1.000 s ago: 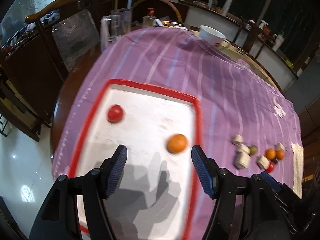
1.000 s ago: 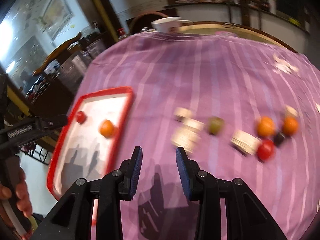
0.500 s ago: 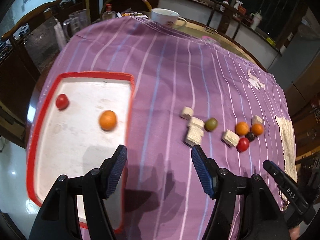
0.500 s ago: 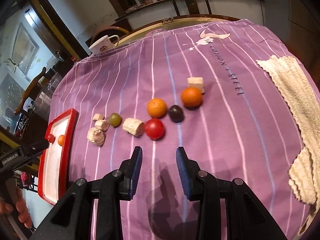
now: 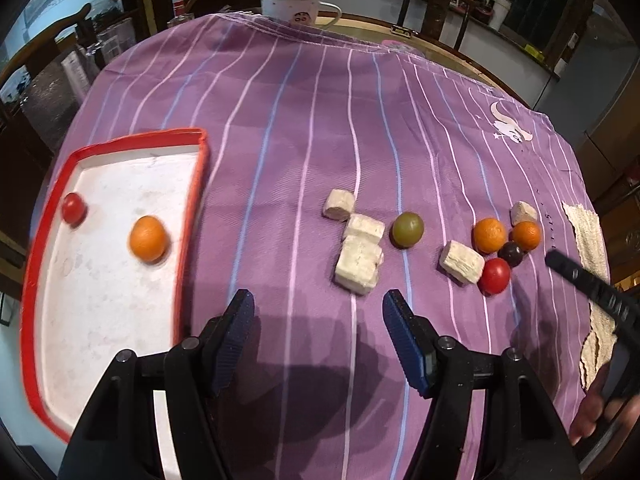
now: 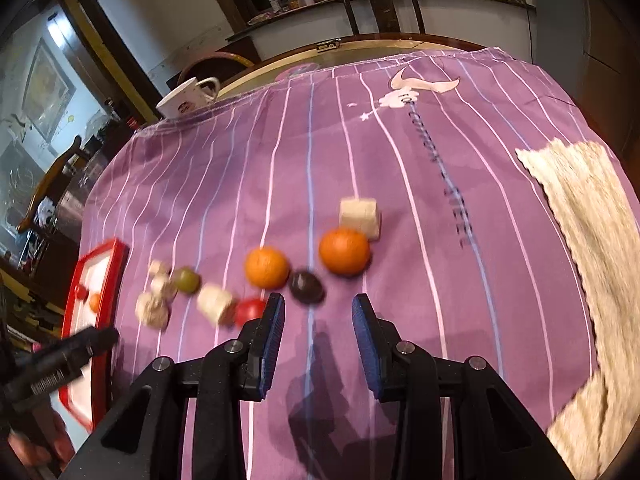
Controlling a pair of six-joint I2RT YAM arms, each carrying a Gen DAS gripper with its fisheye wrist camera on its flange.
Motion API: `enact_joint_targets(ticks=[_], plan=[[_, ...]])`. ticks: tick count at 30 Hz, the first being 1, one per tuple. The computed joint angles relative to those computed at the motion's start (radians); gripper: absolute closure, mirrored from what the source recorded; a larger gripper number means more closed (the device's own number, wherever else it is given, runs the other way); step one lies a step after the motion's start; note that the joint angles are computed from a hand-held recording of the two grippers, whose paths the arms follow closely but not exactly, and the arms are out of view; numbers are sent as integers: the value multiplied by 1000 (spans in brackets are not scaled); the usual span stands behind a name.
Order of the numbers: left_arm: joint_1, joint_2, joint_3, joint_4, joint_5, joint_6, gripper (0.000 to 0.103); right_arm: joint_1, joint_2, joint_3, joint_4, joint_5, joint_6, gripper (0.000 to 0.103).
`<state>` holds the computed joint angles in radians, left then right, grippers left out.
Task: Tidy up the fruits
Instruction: 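Grasp a large pale block with the left tool while the right tool grasps an orange, then place the block and orange in the tray and open both tools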
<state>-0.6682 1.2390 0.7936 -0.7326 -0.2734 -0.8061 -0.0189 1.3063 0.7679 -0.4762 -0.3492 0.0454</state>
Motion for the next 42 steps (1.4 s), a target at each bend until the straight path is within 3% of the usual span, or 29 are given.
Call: enact_joint_targets(ticks=[5, 18, 27, 33, 42], plan=[[30, 94, 3, 105, 26, 58, 37, 31, 114, 67, 43, 26, 5, 64], [72, 229, 24, 203, 74, 103, 38, 7, 171, 71, 108, 77, -17, 61], [50, 244, 31, 220, 42, 125, 74, 27, 218, 69, 141, 115, -28, 62], [53, 221, 15, 227, 66, 108, 75, 11, 218, 64, 128, 72, -9, 64], [40, 53, -30, 165, 69, 43, 75, 10, 98, 33, 69, 27, 17, 64]])
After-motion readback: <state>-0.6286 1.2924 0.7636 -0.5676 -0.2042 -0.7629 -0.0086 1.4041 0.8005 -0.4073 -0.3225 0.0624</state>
